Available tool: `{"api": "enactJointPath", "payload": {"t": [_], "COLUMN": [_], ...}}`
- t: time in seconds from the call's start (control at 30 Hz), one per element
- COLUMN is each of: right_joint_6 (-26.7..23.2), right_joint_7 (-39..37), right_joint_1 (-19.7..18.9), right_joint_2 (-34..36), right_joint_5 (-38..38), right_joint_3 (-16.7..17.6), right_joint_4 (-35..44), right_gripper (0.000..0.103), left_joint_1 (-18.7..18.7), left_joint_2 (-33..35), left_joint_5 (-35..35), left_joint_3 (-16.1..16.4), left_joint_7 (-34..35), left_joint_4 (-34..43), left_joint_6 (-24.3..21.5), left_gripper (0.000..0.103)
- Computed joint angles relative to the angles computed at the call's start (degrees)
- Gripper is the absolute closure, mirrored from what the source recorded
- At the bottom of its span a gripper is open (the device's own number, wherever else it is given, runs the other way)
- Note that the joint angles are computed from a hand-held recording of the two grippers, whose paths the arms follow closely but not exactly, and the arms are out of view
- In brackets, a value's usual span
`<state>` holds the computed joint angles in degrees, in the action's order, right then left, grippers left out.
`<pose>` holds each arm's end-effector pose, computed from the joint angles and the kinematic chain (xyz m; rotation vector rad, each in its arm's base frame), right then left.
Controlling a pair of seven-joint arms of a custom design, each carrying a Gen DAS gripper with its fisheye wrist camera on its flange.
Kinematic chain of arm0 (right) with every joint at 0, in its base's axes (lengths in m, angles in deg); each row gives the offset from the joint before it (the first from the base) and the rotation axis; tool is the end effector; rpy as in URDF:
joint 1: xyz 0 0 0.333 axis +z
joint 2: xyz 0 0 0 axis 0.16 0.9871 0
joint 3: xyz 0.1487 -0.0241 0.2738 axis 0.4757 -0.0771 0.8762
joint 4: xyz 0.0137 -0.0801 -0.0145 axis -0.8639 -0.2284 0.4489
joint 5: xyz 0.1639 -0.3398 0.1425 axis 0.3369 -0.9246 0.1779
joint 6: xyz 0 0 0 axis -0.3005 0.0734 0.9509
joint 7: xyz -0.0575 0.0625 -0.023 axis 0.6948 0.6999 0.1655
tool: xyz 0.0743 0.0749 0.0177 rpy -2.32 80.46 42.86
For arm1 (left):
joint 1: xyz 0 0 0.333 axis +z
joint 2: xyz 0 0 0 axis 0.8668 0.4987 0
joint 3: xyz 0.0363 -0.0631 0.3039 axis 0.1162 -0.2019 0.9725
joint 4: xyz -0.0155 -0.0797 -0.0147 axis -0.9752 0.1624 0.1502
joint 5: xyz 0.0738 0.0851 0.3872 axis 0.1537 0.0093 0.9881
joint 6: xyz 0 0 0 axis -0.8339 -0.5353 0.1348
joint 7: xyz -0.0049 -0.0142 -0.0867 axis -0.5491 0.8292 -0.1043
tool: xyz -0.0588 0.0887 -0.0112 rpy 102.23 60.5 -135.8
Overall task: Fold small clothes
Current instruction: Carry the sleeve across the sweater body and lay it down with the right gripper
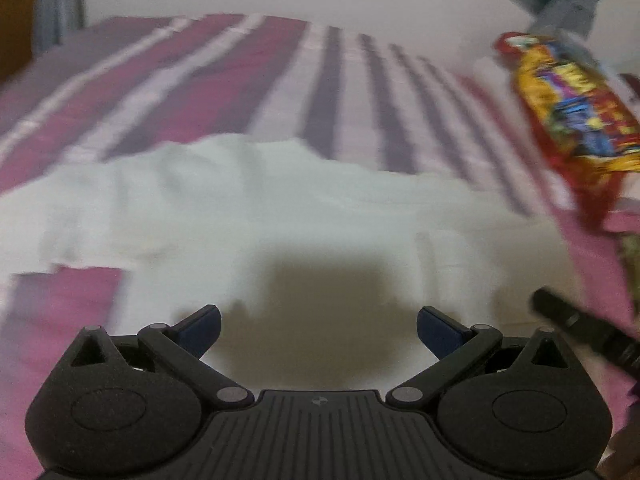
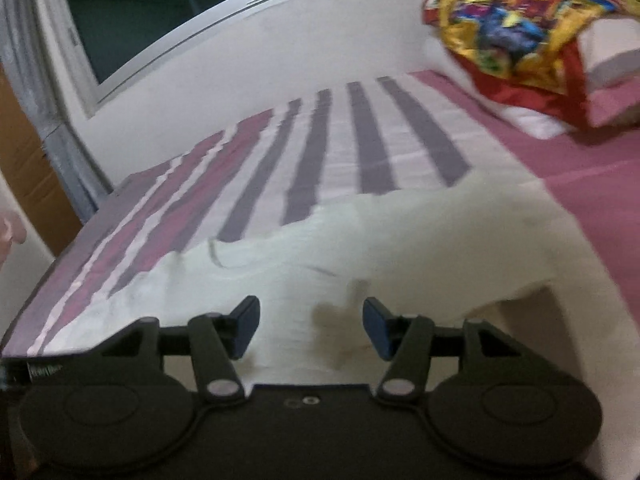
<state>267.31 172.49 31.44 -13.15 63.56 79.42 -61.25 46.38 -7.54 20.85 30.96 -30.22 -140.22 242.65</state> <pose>0.5202 0.2935 0.3512 -1.6404 1.4732 -0.3917 0.5031 -0.2627 0.3521 -2.1592 1.5041 -0.7966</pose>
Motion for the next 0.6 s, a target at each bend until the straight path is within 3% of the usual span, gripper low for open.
{"api": "enactJointPath", "payload": {"t": [0.1, 0.33, 0.5, 0.6], "right_joint_6": [1.08, 3.12, 3.81, 4.63], "right_joint_7": [-0.8, 3.7, 8.47, 10.69], "right_joint_1": [0.33, -3.38, -5.54, -6.18], "right_joint_2": [-1.86, -4.86, -5.72, -6.53], "right_joint_5": [0.99, -3.28, -8.06, -10.28], "right_joint_3": [-1.22, -0.06, 0.15, -0.09], "right_joint_4": [-2.86, -7.71, -9.15, -10.26], "right_gripper": [0.046, 0.045, 0.045, 0.044], "left_joint_1": [-0.95, -7.93, -10.5, -10.49], "left_joint_2": [4.06, 10.48, 14.82, 18.12], "left_joint_5": [-1.15, 1.55, 1.64, -1.69], "left_joint_3": [-0.07, -0.12, 1.16, 1.33], "left_joint_7": [0.22, 6.14, 7.31, 11.31], "left_joint_4": [4.12, 12.73, 19.32, 23.03], "left_joint_6": [2.55, -9.12, -12.45, -12.34], "left_gripper": [0.0, 0.0, 0.0, 0.0]}}
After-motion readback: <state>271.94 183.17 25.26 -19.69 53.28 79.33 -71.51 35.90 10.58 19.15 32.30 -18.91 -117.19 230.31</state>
